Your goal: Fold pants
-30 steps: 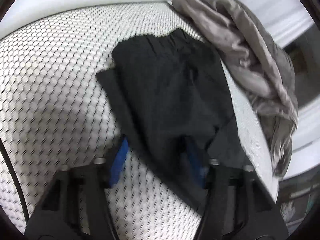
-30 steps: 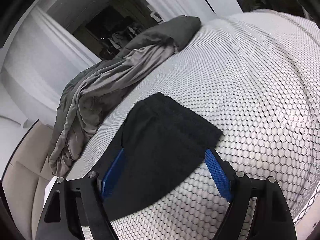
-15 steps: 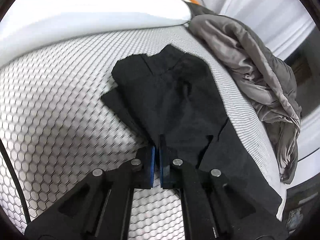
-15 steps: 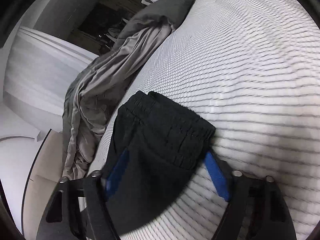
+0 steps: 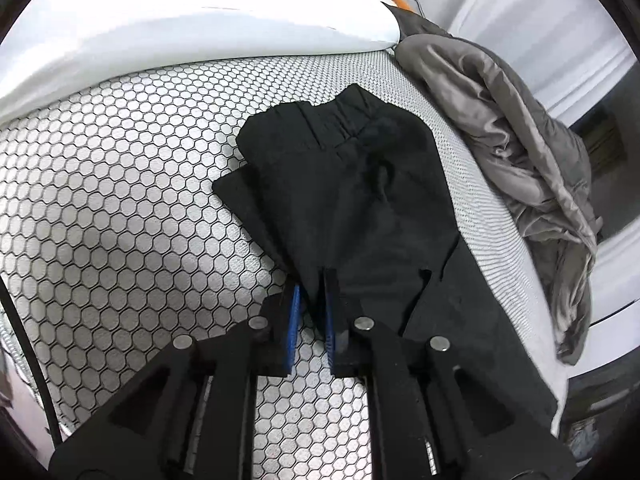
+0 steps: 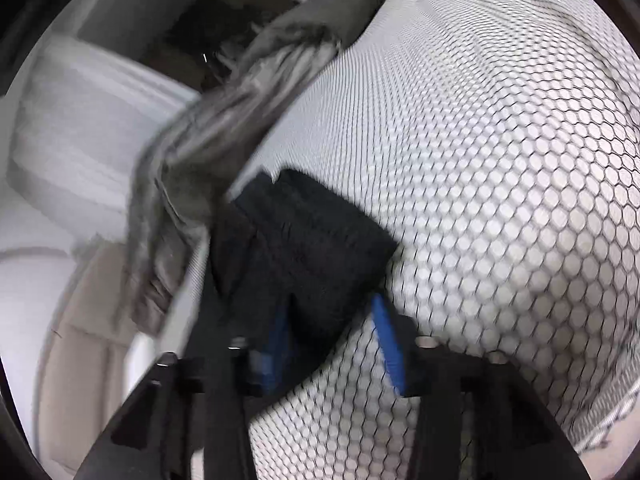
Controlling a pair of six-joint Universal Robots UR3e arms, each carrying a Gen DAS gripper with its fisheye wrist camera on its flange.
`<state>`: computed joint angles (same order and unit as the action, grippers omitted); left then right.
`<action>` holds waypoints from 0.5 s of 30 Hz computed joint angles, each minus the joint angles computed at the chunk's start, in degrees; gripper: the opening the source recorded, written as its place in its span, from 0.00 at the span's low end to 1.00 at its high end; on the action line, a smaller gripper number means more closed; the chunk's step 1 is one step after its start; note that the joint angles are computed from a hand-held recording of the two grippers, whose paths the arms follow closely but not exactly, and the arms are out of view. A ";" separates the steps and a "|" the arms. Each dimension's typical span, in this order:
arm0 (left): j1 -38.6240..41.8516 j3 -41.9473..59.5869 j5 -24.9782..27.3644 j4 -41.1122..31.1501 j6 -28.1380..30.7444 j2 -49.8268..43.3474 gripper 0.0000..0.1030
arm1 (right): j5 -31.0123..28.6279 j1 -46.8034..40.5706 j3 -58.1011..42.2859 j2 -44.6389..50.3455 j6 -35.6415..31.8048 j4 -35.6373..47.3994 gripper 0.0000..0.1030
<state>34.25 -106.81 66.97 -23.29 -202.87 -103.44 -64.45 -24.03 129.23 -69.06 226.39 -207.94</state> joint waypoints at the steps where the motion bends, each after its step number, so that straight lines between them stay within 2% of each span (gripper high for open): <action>1: 0.29 0.31 -0.45 -0.69 0.28 -0.19 0.06 | 1.37 -1.12 0.35 1.44 1.83 -2.95 0.52; 2: 0.51 1.00 -0.78 -1.55 0.23 -0.62 0.06 | 2.75 -2.15 0.22 3.48 4.05 -6.29 0.56; 4: 1.02 1.88 -1.67 -1.91 -0.57 -1.61 0.06 | 2.75 -2.10 -4.36 8.75 8.61 -8.69 0.56; 5: 1.18 2.11 -1.74 -1.71 -1.05 -1.99 0.06 | 1.74 -1.42 -6.86 10.82 10.25 -9.82 0.52; 6: 0.99 2.85 -1.38 -1.50 -1.61 -2.69 0.05 | 0.48 -0.62 -8.99 11.92 10.69 -9.53 0.44; 7: 0.73 3.69 -0.79 -0.71 -2.24 -3.56 0.03 | -0.89 0.27 -11.01 12.41 10.26 -8.02 0.18; 8: 0.32 4.22 -0.08 -0.61 -2.32 -3.72 0.02 | -1.58 1.00 -12.91 12.40 8.57 -5.45 0.14; 11: 0.21 2.64 0.80 -0.61 -0.69 -0.60 0.01 | -4.29 2.44 -10.85 8.47 7.88 -4.10 0.10; 13: 0.88 0.95 1.20 -2.24 1.87 2.20 0.02 | -3.17 1.66 -4.65 3.05 7.28 -4.94 0.10; 15: 1.20 0.88 2.48 -6.18 3.04 3.78 0.12 | -3.79 1.23 2.79 -3.79 5.18 -3.64 0.12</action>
<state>35.46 -105.93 69.46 -29.47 -199.84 -99.66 -68.24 -22.80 132.03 -72.85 231.57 -211.59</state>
